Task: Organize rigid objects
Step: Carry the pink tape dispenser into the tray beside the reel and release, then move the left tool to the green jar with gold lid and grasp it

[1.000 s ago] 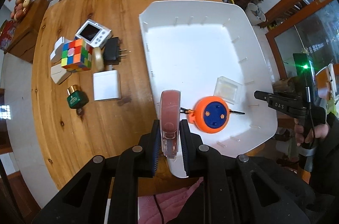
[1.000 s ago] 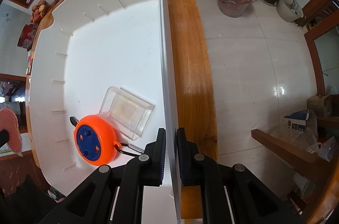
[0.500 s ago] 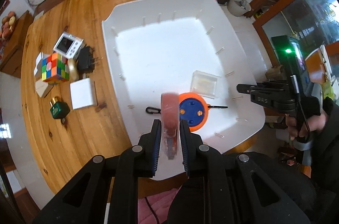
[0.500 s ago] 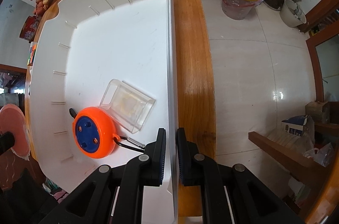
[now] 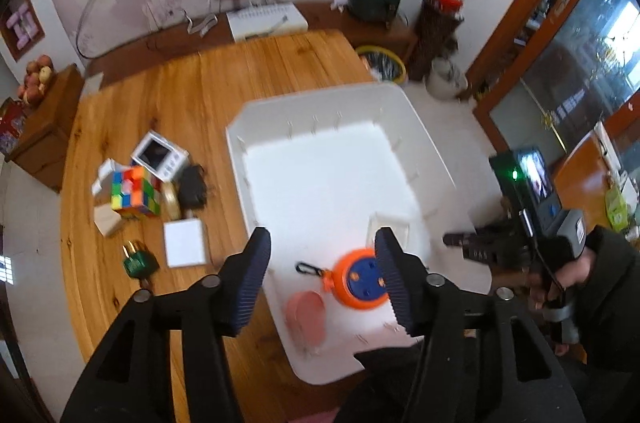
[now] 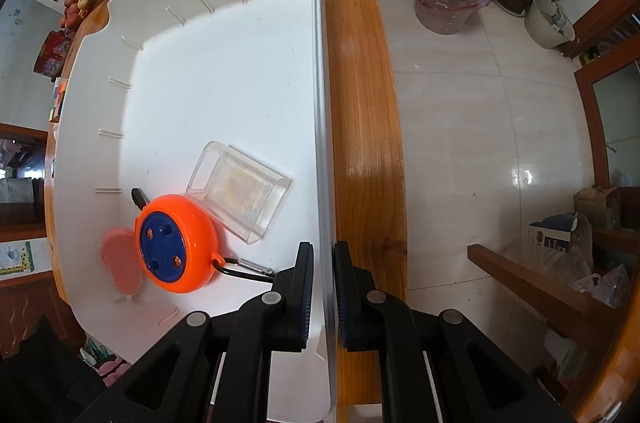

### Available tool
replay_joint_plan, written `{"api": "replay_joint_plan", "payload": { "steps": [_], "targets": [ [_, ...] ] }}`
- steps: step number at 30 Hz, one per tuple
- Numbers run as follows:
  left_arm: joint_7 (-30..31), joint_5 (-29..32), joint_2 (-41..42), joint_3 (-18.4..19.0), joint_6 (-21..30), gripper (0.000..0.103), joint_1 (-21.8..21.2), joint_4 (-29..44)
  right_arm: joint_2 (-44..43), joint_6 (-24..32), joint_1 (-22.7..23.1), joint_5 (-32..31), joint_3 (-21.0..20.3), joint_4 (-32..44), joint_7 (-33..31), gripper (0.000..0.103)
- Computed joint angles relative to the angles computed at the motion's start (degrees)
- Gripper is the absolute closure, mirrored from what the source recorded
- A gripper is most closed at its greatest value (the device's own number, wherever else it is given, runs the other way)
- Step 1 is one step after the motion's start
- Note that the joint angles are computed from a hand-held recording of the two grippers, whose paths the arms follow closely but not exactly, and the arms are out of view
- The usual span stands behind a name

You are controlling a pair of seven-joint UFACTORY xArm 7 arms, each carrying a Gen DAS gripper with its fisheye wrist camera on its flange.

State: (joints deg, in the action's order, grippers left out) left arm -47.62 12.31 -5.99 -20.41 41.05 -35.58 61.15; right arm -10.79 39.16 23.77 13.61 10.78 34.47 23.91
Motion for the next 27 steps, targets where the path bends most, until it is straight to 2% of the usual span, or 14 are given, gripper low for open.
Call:
{"api": "replay_joint_plan", "payload": {
  "steps": [4, 10, 17, 20, 22, 27],
  "targets": [
    [-2.86, 3.37, -2.41, 0.08, 0.17, 0.043, 1.41, -2.03, 0.45, 0.38, -0.16, -0.75, 0.15, 0.49, 0.64, 0.092],
    [-6.2, 4.91, -5.76, 0.42, 1.91, 0.043, 4.24, -5.33, 1.31, 1.22, -0.24, -1.92, 0.44, 1.54, 2.08, 0.092],
    [-9.35, 3.19, -11.01, 1.16, 2.94, 0.043, 7.86, -11.0, 2.07, 2.49, -0.4, -2.78, 0.52, 2.74, 3.25, 0.092],
    [-9.03, 2.26, -12.72, 1.64, 3.12, 0.042, 9.14, -13.16, 2.48, 3.16, -0.48, -3.22, 0.54, 3.28, 3.65, 0.092],
    [-9.03, 2.0, -13.85, 1.78, 3.13, 0.036, 10.08, -14.55, 2.9, 3.45, -0.54, -3.4, 0.53, 3.62, 3.85, 0.092],
    [-8.18, -0.01, -15.81, 2.51, 2.31, 0.035, 11.53, -17.47, 3.65, 4.27, -0.74, -4.05, 0.6, 4.32, 4.82, 0.092]
  ]
}}
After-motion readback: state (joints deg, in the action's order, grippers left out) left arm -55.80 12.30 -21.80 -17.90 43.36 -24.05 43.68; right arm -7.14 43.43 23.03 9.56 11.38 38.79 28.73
